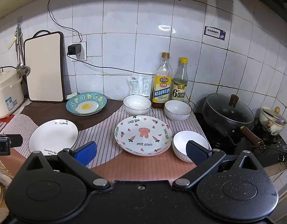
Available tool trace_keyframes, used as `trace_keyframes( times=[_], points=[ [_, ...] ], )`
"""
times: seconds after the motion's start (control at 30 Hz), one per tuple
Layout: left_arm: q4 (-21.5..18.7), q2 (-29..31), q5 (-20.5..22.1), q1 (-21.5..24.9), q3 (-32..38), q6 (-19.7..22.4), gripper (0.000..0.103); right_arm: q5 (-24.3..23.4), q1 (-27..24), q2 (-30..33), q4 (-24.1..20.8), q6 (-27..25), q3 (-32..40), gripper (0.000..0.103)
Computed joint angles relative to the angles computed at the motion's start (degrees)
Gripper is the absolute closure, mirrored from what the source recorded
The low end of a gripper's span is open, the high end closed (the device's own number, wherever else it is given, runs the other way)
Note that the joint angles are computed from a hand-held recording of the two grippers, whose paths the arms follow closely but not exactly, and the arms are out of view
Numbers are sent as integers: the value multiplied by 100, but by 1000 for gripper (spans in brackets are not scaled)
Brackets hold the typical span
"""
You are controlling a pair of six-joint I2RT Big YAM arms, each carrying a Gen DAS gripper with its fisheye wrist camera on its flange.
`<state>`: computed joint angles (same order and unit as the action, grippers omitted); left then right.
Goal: Organize plates and bowls
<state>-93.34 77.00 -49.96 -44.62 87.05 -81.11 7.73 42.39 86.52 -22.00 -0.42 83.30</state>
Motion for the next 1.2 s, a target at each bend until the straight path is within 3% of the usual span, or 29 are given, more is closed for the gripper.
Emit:
trace_keyframes(
  times=[0.67, 1.2],
  points=[
    [42, 20, -193, -55, -157, -237, 0, 119, 29, -72, 379, -213, -320, 0],
    [99, 8, -109, -51, -211, -216, 0, 124, 5, -41, 328, -231, -285, 0]
  ],
)
